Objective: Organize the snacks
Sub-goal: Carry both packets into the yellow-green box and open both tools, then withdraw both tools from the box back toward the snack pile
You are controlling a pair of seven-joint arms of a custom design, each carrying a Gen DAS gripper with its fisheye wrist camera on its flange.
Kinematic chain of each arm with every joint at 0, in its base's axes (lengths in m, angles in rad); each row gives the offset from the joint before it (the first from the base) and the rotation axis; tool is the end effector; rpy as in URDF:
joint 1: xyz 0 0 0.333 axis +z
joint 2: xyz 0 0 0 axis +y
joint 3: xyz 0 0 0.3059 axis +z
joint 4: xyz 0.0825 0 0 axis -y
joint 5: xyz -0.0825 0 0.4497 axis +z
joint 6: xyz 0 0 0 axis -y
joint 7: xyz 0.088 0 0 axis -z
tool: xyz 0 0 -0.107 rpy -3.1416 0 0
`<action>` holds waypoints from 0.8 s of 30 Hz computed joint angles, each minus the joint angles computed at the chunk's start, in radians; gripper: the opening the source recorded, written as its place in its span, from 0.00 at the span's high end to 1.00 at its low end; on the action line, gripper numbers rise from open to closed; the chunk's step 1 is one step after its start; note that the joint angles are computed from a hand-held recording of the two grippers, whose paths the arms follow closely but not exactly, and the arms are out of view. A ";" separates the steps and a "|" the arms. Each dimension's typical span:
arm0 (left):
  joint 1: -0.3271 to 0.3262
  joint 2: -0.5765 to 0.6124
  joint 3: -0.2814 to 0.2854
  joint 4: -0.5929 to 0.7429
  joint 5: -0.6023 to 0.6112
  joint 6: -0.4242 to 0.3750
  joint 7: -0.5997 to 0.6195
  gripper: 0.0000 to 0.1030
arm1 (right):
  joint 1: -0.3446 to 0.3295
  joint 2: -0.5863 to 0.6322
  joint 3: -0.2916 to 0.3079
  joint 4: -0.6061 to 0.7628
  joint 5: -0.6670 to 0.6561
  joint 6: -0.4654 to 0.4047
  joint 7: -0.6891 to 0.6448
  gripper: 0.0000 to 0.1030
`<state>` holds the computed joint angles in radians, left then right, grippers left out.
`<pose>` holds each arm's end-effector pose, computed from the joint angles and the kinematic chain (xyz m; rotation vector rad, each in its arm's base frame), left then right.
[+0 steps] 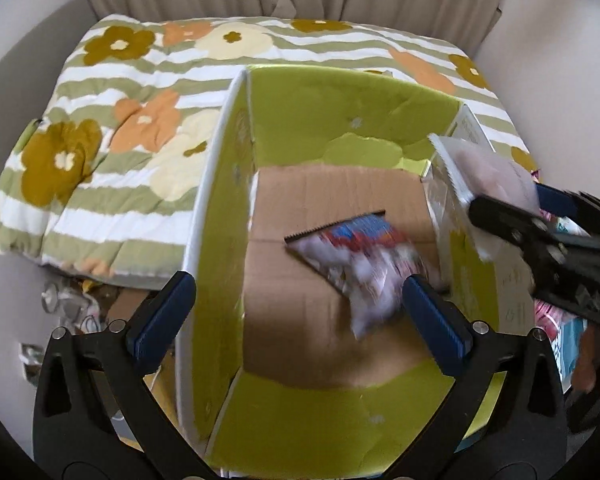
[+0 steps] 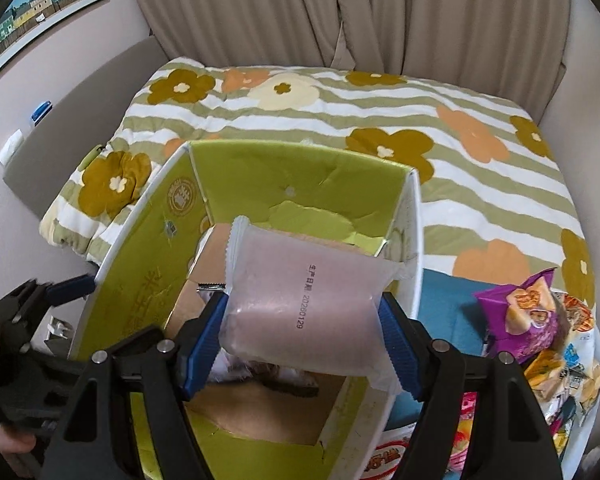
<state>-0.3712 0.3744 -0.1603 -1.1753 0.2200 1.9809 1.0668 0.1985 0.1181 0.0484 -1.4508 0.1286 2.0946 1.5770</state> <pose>0.6745 -0.3513 0.6226 -1.9474 2.0407 -0.5387 0.6751 0.1744 0.6625 -2.0404 1.6608 -0.2936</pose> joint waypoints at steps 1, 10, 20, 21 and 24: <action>-0.001 -0.016 0.001 -0.023 0.006 0.002 -0.004 0.01 | 0.000 0.010 0.000 0.008 0.003 -0.006 -0.002 0.31; 0.010 -0.056 -0.002 -0.084 0.037 0.012 -0.014 0.01 | 0.001 0.017 0.009 -0.024 0.025 0.071 -0.014 0.13; 0.017 -0.078 -0.011 -0.121 0.029 0.035 -0.013 0.01 | 0.011 -0.026 0.007 -0.083 0.000 0.082 -0.009 0.00; 0.016 -0.080 -0.011 -0.120 0.033 0.034 -0.016 0.01 | 0.012 -0.032 0.006 -0.087 0.000 0.082 -0.012 0.00; 0.012 -0.093 -0.012 -0.127 0.045 0.041 -0.032 0.01 | 0.013 -0.048 0.004 -0.096 0.000 0.082 -0.015 0.00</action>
